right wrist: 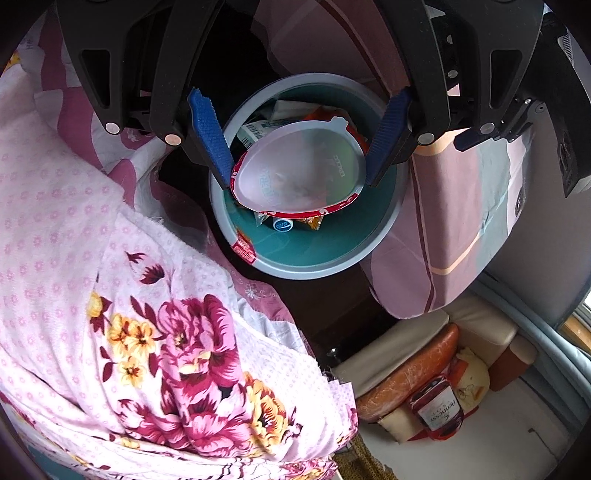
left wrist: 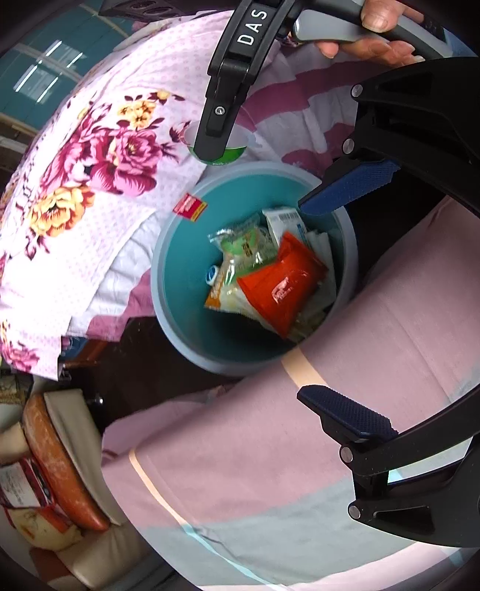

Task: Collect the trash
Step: 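Lower the white lid into the bin and open the right tool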

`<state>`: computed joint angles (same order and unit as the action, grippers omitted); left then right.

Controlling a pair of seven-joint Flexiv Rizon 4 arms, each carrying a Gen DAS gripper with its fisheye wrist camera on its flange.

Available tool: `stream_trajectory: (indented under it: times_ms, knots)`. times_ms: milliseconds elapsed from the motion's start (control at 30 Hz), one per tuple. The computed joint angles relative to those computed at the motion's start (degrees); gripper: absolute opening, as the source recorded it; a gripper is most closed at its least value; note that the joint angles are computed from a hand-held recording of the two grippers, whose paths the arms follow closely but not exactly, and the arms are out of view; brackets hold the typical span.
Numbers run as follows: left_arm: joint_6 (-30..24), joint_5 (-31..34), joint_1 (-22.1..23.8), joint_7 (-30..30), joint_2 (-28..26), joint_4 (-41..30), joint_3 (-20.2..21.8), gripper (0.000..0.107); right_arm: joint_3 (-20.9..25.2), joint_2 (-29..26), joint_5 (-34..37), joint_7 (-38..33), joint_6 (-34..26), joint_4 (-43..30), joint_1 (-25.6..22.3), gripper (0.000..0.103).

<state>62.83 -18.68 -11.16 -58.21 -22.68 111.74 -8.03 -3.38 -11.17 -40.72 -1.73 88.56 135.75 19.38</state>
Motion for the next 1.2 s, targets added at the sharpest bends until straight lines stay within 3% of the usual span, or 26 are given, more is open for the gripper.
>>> stream_trajectory:
  times_ms: [367, 1067, 1200]
  knots:
    - [1.2, -2.2, 1.6, 1.3, 2.6, 3.8, 0.4, 0.094, 3.7, -1.2, 4.9, -4.8, -3.9, -3.3, -0.1, 0.069]
    - [2.9, -6.1, 4.8, 3.7, 2.6, 4.7, 0.5, 0.094, 8.0, -4.5, 11.7, -13.0, -15.1, -12.2, 0.9, 0.07]
    - [3.3, -6.0, 4.7, 3.8, 2.8, 5.2, 0.7, 0.094, 8.8, -5.1, 14.3, -14.5, -16.5, -13.2, 0.9, 0.075]
